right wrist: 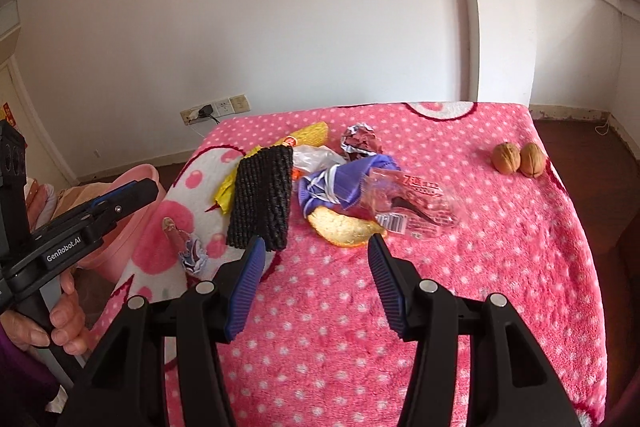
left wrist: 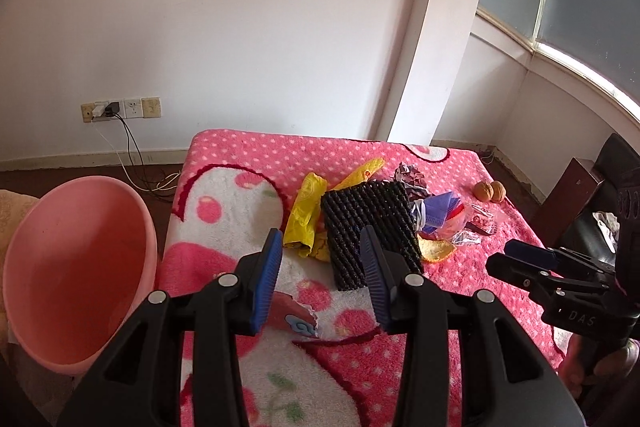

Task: Collect trash
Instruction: 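Grasp the black foam net with the left tool while the right tool grasps the clear wrapper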

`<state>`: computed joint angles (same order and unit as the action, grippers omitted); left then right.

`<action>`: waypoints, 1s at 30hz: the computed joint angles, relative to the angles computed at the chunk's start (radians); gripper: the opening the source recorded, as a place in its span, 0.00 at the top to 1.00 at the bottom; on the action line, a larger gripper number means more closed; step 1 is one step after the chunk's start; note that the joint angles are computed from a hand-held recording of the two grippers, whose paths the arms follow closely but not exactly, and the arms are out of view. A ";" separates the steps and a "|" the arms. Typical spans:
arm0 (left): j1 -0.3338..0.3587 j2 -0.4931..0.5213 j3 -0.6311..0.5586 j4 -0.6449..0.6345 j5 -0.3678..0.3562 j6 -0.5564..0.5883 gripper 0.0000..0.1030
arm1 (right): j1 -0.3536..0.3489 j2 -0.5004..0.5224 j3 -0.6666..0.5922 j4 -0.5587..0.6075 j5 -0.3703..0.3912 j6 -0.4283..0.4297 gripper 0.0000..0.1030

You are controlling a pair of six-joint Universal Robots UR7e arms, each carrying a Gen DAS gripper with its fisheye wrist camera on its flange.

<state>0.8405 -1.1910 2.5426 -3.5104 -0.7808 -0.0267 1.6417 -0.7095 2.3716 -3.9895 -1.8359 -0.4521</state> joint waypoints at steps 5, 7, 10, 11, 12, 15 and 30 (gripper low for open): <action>0.007 0.016 -0.015 0.054 0.003 -0.036 0.60 | -0.043 -0.010 0.013 -0.005 0.018 -0.010 0.49; 0.005 0.030 -0.021 0.059 0.001 -0.034 0.60 | -0.057 -0.012 0.015 -0.008 0.027 -0.013 0.49; 0.008 0.058 -0.042 0.072 -0.006 -0.026 0.60 | -0.074 -0.017 0.015 -0.012 0.037 -0.014 0.49; 0.012 0.070 -0.051 0.076 -0.008 -0.024 0.60 | -0.080 -0.020 0.015 -0.012 0.040 -0.012 0.49; 0.017 0.083 -0.061 0.080 -0.010 -0.025 0.60 | -0.086 -0.022 0.015 -0.012 0.043 -0.011 0.49; 0.049 0.119 -0.099 0.108 -0.025 -0.043 0.60 | -0.103 -0.035 0.013 -0.003 0.052 -0.010 0.49; 0.126 0.201 -0.175 0.173 -0.075 -0.040 0.81 | -0.136 -0.082 -0.033 0.052 0.063 -0.037 0.39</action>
